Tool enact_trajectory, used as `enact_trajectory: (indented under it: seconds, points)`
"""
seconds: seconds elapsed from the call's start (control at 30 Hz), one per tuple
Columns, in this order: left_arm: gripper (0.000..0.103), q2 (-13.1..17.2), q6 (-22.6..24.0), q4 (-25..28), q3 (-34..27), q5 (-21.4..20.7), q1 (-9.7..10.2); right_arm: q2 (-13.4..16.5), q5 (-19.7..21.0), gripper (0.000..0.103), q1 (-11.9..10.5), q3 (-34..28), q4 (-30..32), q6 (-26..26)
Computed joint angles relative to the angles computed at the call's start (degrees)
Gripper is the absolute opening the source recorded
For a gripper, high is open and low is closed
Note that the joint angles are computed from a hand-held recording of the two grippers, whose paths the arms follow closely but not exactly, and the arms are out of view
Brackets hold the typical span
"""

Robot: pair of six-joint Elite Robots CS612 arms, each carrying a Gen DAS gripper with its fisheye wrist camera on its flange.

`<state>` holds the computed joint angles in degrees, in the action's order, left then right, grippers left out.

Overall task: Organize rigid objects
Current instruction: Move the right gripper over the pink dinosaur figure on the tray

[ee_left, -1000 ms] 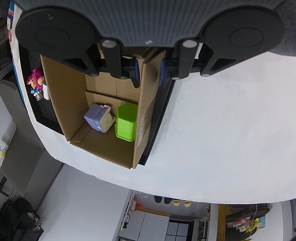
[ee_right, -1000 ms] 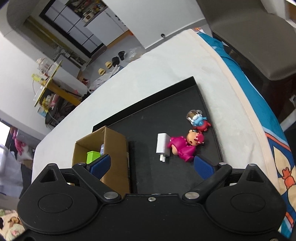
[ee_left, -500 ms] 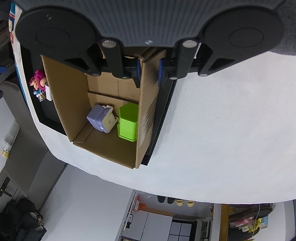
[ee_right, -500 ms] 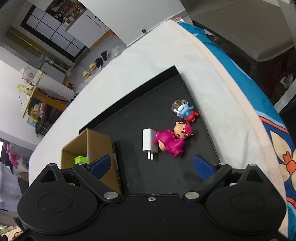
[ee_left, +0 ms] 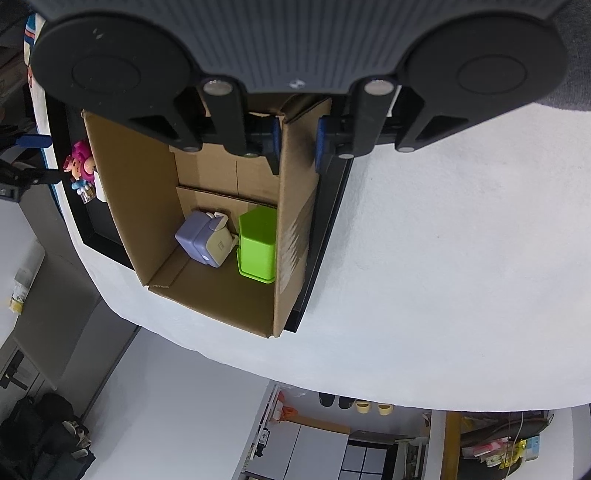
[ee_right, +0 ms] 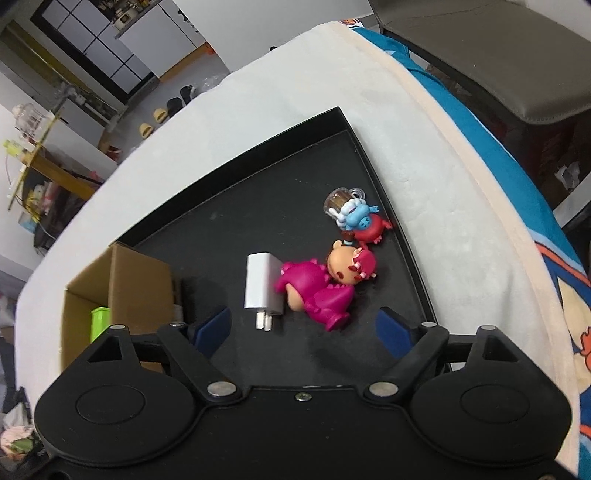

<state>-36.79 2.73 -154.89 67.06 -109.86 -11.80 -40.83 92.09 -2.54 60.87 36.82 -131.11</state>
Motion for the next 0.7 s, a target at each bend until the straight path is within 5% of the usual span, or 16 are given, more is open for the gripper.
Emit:
enact_trajectory:
  seconds: [0.23,0.63,0.7]
  points:
    - [0.016,0.0,0.5,1.3,-0.4,0.5,-0.2,2.8,0.9,0.082,0.3,-3.7,3.1,-2.1]
    - [0.015,0.4,3.2,8.6,-3.6,2.7,-0.9,6.3,5.4,0.058,1.2,-9.1,8.5,-4.8]
    - [0.015,0.5,4.1,9.5,-4.1,3.4,-1.06,6.7,5.5,0.047,1.3,-9.3,8.9,-5.2]
